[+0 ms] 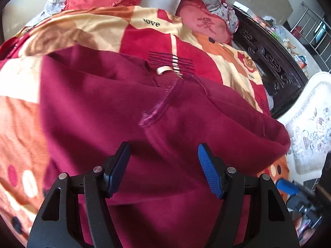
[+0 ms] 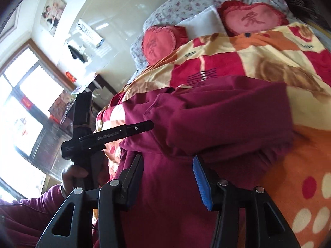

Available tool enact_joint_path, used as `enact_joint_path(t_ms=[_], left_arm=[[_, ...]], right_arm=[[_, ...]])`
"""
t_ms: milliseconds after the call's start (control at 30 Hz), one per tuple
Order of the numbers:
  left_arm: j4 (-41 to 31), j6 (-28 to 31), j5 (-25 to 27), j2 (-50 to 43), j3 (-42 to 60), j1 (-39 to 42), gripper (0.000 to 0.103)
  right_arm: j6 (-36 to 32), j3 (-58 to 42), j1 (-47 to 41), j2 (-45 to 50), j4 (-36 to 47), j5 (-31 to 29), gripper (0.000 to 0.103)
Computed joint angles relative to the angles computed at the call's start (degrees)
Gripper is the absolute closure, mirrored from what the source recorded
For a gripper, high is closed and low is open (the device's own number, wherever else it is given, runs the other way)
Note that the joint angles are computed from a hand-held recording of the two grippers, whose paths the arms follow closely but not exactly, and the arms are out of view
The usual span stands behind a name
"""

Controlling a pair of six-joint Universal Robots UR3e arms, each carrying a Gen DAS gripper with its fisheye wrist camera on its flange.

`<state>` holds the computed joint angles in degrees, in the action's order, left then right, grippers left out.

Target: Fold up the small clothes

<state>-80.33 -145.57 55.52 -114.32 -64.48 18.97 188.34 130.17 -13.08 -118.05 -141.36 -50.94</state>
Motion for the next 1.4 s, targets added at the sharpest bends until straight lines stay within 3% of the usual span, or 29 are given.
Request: enact_joint_path(t_ms=[200, 267, 333, 367, 467, 667, 767, 867, 967, 1033, 1133, 1200, 1267, 1300, 1333, 1400], left_arm=[[5.42, -4.07, -1.98, 0.18, -2.89, -1.22, 0.036], [6.30, -4.67, -2.80, 0.03, -3.06, -1.27, 0.047], [7.78, -5.33, -1.73, -0.21, -2.88, -1.74, 0.071], [7.50, -5.19, -1.68, -0.44, -2.39, -1.75, 0.078], [4.42, -4.88, -3.30, -0.79, -0.46, -0.81, 0.091], [2.10, -4.69, -11.28, 2.30, 3.54, 5.66, 0.093], [1.96, -5.63, -14.03, 3.25, 4.51, 10.41, 0.093], [1.32, -4.18, -11.36, 3.24, 3.79, 11.88, 0.093], [0.27, -4.05, -8.31, 2.12, 2.78, 11.91, 0.093], [0.24, -4.43, -8.15, 2.24, 1.61, 12.34, 0.093], [0.39, -3.62, -8.38, 3.36, -0.15, 12.84, 0.093], [0.38, -2.59, -8.56, 3.72, -0.55, 13.16, 0.093], [0.09, -2.14, -8.91, 4.12, -0.97, 13.02, 0.093], [-0.38, -1.96, -9.04, 4.40, -1.00, 12.96, 0.093], [-0.56, -1.85, -9.06, 4.63, -1.14, 12.78, 0.093], [-0.63, -1.19, -9.16, 5.52, -2.25, 12.60, 0.093]], right_arm=[[-7.92, 5.10, -12.52, -16.07, 18.85, 5.16, 0.056], [-11.03, 5.29, -16.66, -20.50, 26.22, 6.85, 0.056], [-13.10, 5.16, -19.57, -23.68, 31.33, 8.24, 0.056], [-13.70, 5.09, -20.40, -24.34, 32.64, 8.84, 0.056], [-14.37, 4.59, -21.42, -26.13, 34.99, 8.99, 0.056], [-6.45, 4.04, -12.26, -18.34, 21.00, 0.78, 0.056], [-1.74, 2.34, -5.64, -12.69, 14.00, -8.48, 0.056], [1.18, 1.01, 0.29, -7.24, 7.62, -18.05, 0.056], [1.89, 0.08, 2.40, -1.98, 3.82, -21.07, 0.056], [2.12, -1.25, 5.01, 2.68, -0.01, -24.06, 0.056], [2.39, -5.19, 12.16, 9.98, -4.78, -35.57, 0.056], [0.17, -6.97, 13.69, 13.25, -6.65, -38.01, 0.056], [-1.55, -7.95, 14.38, 15.51, -7.93, -39.26, 0.064], [-2.59, -8.51, 14.77, 16.95, -8.71, -39.99, 0.077], [-3.12, -8.94, 15.01, 17.87, -9.08, -40.61, 0.084], [-2.99, -8.43, 14.23, 17.49, -10.16, -40.37, 0.090]])
